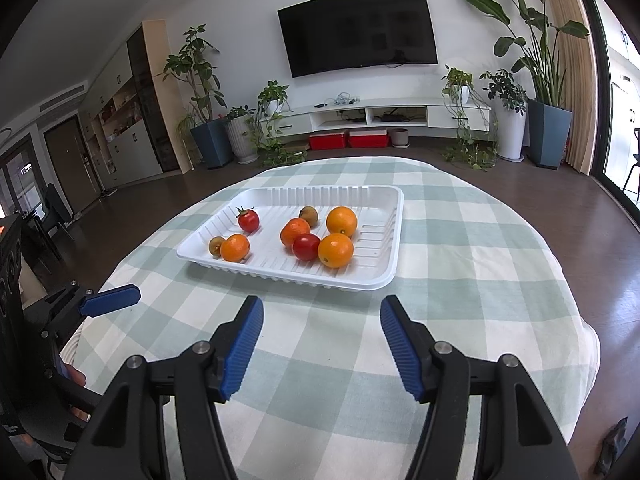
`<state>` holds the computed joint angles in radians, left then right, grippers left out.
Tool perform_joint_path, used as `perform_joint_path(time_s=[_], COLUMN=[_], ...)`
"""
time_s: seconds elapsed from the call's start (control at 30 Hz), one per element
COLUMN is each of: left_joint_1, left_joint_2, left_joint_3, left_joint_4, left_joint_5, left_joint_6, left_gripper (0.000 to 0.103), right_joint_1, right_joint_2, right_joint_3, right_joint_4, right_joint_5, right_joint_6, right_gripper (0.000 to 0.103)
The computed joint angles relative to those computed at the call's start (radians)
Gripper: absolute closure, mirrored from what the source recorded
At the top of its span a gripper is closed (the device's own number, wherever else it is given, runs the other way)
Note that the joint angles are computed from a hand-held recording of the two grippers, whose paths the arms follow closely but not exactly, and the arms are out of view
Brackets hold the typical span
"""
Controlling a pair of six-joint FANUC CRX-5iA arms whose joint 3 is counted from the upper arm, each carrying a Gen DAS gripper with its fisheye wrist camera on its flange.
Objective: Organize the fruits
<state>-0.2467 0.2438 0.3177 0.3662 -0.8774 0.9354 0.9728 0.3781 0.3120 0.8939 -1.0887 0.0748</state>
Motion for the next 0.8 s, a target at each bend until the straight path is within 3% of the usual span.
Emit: perform_joint_path(time_s=[0.8], left_joint_1=[0.0], left_joint_2=[-0.002], left_joint_3=[-0.008], left_joint_4=[0.006], left_joint_5=[0.001], left_joint_6=[-0.012], left_gripper=[0.01], right_joint_1=[0.0], right_joint_2=[-0.001], right_joint_3=[-0.003], right_joint_4=[0.001], right_joint_5=[0.001], right_joint_6=[-0.003], right_gripper=[0.036])
